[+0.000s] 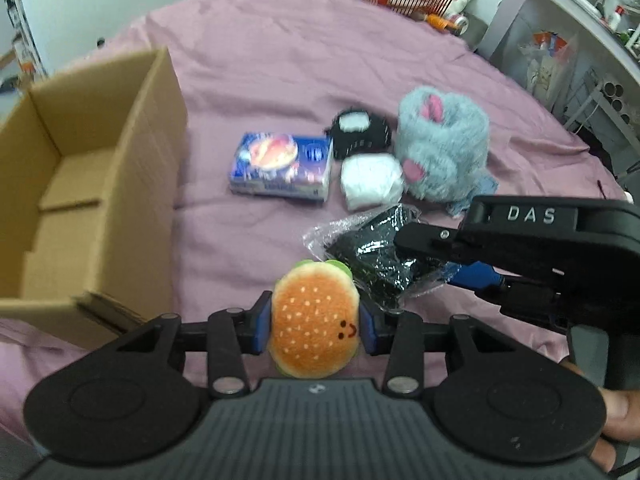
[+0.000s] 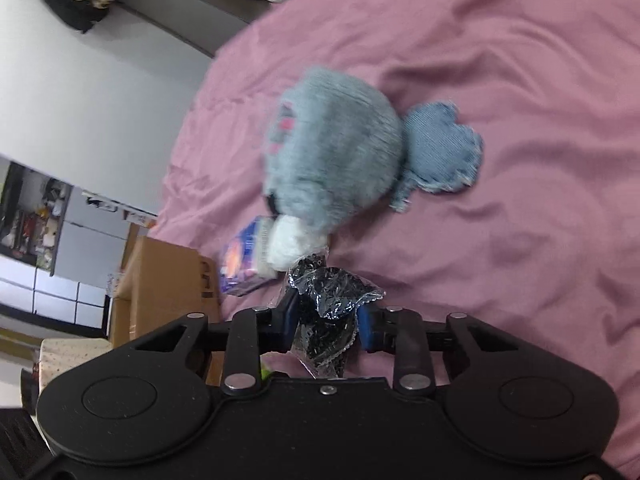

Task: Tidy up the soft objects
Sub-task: 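Carry the hamburger plush and black bead bag over the cardboard box with both grippers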

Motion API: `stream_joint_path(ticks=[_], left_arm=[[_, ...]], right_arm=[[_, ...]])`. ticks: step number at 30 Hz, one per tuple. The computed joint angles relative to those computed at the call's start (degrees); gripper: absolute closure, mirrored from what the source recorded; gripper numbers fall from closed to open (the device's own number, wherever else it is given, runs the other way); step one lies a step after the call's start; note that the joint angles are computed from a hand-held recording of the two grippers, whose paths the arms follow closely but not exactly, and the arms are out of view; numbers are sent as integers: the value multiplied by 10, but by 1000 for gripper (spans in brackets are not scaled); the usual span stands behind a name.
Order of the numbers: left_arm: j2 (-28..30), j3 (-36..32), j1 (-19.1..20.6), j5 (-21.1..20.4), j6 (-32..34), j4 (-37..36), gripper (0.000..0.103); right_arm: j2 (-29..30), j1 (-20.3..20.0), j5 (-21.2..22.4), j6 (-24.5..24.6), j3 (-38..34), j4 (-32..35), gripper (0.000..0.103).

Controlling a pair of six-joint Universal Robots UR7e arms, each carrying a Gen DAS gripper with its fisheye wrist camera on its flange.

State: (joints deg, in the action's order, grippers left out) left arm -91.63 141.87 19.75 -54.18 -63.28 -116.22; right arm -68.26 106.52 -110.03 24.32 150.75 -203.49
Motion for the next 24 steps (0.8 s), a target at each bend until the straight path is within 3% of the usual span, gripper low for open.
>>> stream_joint_path(ticks=[13,24], left_arm=[[-76,-53,-73,47,-69,154,61],[-123,-91,-97,78,-121,276,61]], right_arm=[[-15,79,-35,-16,3,-51,73],[-8,142,-83,-36,-17,-57,74]])
